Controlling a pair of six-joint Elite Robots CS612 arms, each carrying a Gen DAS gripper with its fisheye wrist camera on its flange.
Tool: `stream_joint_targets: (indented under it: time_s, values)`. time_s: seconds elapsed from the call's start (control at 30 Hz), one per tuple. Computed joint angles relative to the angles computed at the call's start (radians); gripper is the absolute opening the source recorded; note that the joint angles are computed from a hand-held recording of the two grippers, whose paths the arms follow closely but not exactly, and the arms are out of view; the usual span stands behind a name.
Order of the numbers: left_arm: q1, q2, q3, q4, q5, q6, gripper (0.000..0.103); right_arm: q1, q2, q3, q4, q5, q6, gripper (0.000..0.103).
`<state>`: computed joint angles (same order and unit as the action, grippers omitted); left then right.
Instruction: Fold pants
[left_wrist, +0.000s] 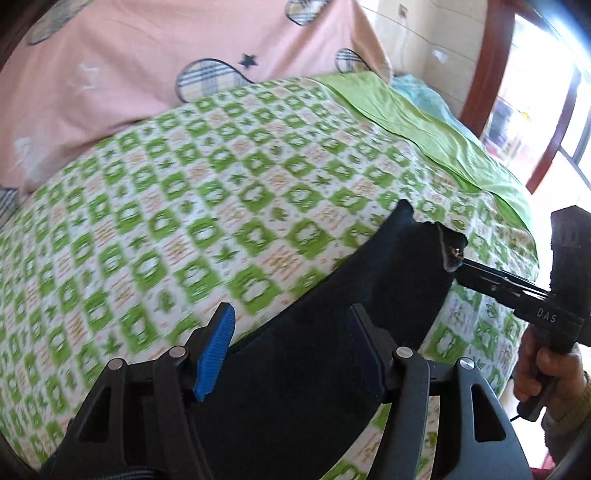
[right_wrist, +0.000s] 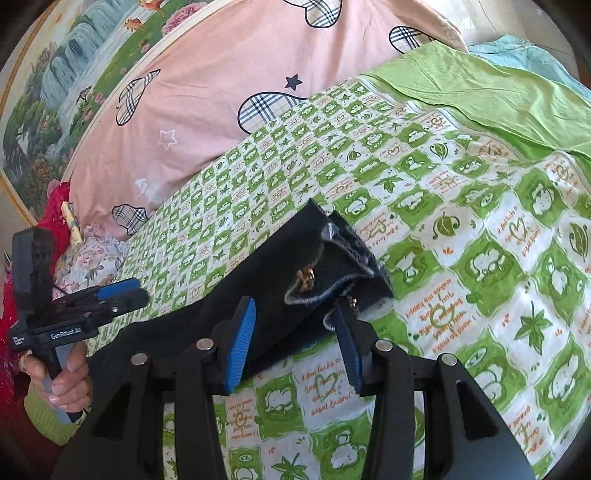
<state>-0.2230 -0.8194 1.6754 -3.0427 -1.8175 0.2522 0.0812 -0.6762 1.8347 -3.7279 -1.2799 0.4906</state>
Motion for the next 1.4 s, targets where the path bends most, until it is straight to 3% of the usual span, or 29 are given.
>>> stream_joint_targets:
  time_s: [0.4, 0.5, 0.53, 0.63, 0.73, 0.9, 0.97, 1.1, 1.13, 1.17, 1.2, 1.23, 1.27, 1.33, 1.4]
  values:
    - [-0.063, 0.085, -0.189, 0.268, -0.076, 0.113, 0.062, -0.012, 0.031, -0.026, -0.027, 0.036, 0.077, 0.041]
    - [-0.074, 0.103, -0.221, 0.332, -0.085, 0.145, 0.039, -0.017, 0.037, -0.032, -0.023, 0.045, 0.086, 0.035]
    - [-0.077, 0.108, -0.231, 0.356, -0.085, 0.155, 0.026, -0.018, 0.039, -0.034, -0.024, 0.048, 0.088, 0.03]
    - [-0.089, 0.112, -0.22, 0.32, -0.055, 0.178, 0.008, -0.018, 0.042, -0.035, -0.023, 0.041, 0.077, 0.01]
    - [-0.096, 0.102, -0.203, 0.287, -0.059, 0.197, 0.005, -0.018, 0.043, -0.027, -0.059, 0.028, 0.076, 0.008]
    - [-0.108, 0.094, -0.201, 0.275, -0.069, 0.222, 0.004, -0.022, 0.029, -0.003, -0.102, 0.008, 0.078, 0.008]
    - [-0.115, 0.1, -0.208, 0.285, -0.042, 0.228, 0.005, -0.029, 0.023, -0.006, -0.046, 0.052, 0.065, 0.008]
    - [-0.116, 0.108, -0.219, 0.296, -0.004, 0.215, 0.012, -0.03, 0.018, 0.004, -0.029, 0.05, 0.109, 0.014]
    - [-0.113, 0.107, -0.22, 0.301, -0.007, 0.218, 0.015, -0.031, 0.017, 0.009, -0.039, 0.044, 0.114, 0.022]
    - [-0.111, 0.105, -0.222, 0.305, -0.009, 0.223, 0.015, -0.03, 0.013, 0.021, -0.055, 0.027, 0.125, 0.038]
    - [-0.109, 0.104, -0.225, 0.316, -0.014, 0.233, 0.015, -0.032, 0.014, 0.027, -0.069, 0.025, 0.136, 0.046]
    - [-0.108, 0.104, -0.23, 0.328, -0.014, 0.239, 0.024, -0.036, 0.017, 0.031, -0.091, 0.035, 0.156, 0.054]
    - [-0.107, 0.105, -0.236, 0.344, -0.016, 0.246, 0.033, -0.039, 0.02, 0.032, -0.099, 0.046, 0.171, 0.054]
    - [-0.106, 0.114, -0.257, 0.386, -0.023, 0.262, 0.041, -0.04, 0.023, 0.03, -0.099, 0.056, 0.186, 0.054]
    - [-0.109, 0.126, -0.28, 0.42, -0.016, 0.258, 0.041, -0.041, 0.027, 0.023, -0.079, 0.067, 0.193, 0.054]
